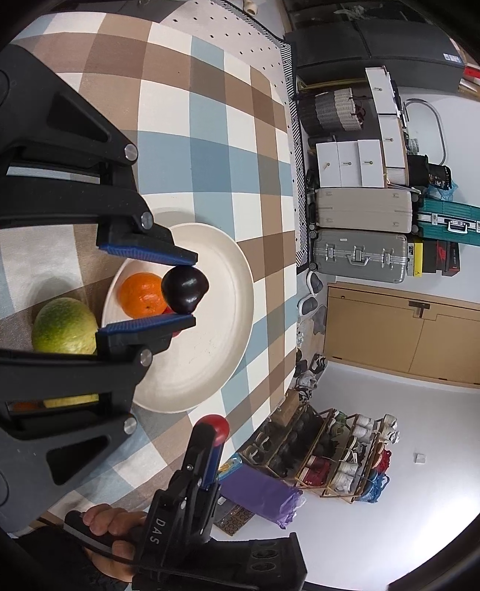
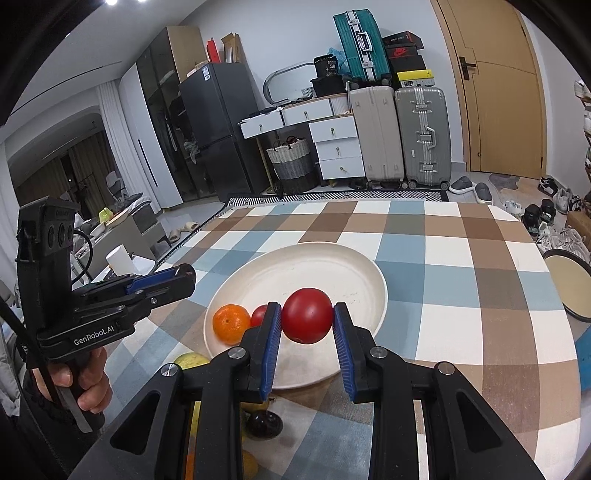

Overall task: Organize fruits
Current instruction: 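Carry the plum with the left tool while the right tool carries the tomato to the plate, then release the plum and tomato onto the plate, opening both tools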

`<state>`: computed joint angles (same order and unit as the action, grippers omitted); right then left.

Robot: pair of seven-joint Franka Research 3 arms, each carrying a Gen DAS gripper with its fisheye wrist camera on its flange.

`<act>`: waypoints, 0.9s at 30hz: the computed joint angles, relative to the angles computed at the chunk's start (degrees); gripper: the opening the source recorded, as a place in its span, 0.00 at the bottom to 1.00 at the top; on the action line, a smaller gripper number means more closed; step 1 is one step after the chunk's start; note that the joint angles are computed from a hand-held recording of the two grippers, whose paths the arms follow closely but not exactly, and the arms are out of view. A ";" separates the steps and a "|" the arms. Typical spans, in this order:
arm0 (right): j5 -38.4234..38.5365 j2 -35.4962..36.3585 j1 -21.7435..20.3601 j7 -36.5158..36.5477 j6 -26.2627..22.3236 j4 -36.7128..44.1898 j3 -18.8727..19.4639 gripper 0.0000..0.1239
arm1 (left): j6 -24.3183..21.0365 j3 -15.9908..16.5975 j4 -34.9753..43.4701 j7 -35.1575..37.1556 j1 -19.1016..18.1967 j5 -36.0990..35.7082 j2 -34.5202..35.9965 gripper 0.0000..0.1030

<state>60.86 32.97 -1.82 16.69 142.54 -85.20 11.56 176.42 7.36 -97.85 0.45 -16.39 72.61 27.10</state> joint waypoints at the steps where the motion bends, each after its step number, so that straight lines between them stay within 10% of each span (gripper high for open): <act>1: -0.58 0.52 0.29 0.79 -0.12 0.70 -0.25 0.23 | -0.44 -0.78 0.51 1.75 0.72 -1.48 0.57 0.23; 27: -12.70 7.69 1.88 12.83 0.95 7.62 0.04 0.24 | 1.31 4.12 5.18 20.67 -3.30 -22.77 8.11 0.23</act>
<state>48.16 40.65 0.06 29.52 143.49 -77.57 11.60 177.72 11.48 -92.66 21.12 -19.68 49.84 35.21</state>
